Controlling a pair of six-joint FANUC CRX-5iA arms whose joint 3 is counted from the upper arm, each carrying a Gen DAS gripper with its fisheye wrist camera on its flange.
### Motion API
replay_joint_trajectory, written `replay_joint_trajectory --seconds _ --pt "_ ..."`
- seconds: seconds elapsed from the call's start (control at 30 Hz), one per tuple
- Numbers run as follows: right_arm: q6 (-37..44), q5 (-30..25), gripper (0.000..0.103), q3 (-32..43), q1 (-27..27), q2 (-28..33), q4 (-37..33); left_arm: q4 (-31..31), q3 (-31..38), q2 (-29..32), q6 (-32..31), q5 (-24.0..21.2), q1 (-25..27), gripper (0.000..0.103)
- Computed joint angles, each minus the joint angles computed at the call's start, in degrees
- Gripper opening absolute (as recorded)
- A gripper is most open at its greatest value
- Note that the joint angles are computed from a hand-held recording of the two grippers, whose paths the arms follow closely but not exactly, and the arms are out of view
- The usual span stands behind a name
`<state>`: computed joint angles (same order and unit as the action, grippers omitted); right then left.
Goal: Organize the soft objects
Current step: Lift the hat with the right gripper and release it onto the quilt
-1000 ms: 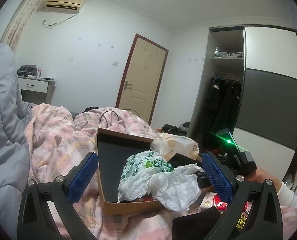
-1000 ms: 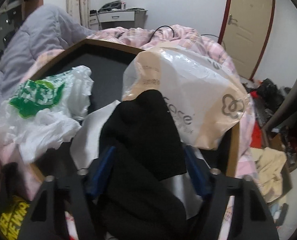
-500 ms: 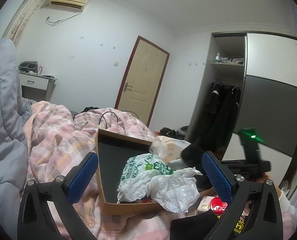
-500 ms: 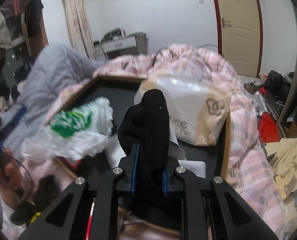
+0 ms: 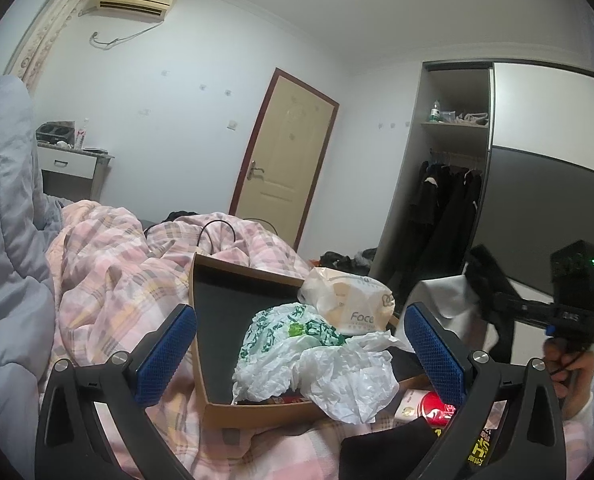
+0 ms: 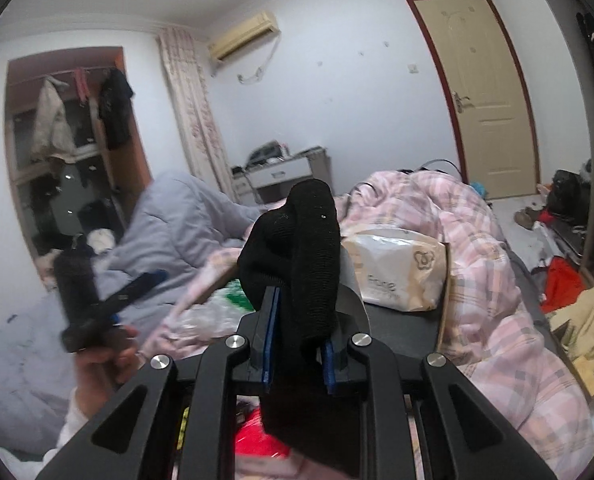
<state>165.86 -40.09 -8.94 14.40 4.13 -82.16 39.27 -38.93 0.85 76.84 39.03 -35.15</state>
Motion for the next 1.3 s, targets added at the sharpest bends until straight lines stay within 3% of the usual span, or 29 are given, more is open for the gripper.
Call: replay_joint_trajectory --seconds 0.13,0.3,0.53,0.87,1.2,1.3 --pt "1.46 6.46 0.015 -2.04 2.95 -1.28 1.84 1.87 0.01 0.31 -2.16 0.74 -0.86 0.103" --pt "-7.26 13.84 0.015 -1.6 9.46 0.71 11.51 3.2 0.24 0.69 -3.65 1.27 -1.59 0.103" --pt "-32.29 27.86 0.015 -4.28 23.06 2.43 40.67 5.32 0.31 0.99 -6.08 2.07 -2.52 0.103" --pt "-27.85 25.44 0.015 -4.39 20.73 1.82 35.6 5.25 0.61 1.02 -6.19 1.13 -2.29 0.103" --pt "-32.04 25.18 0.015 -4.78 21.5 2.15 39.29 5.66 0.7 1.17 -6.58 1.01 -2.34 0.103" --pt "-36.91 26.22 0.018 -5.55 22.84 2.26 44.1 7.26 0.69 1.58 -7.97 2.44 -3.11 0.103"
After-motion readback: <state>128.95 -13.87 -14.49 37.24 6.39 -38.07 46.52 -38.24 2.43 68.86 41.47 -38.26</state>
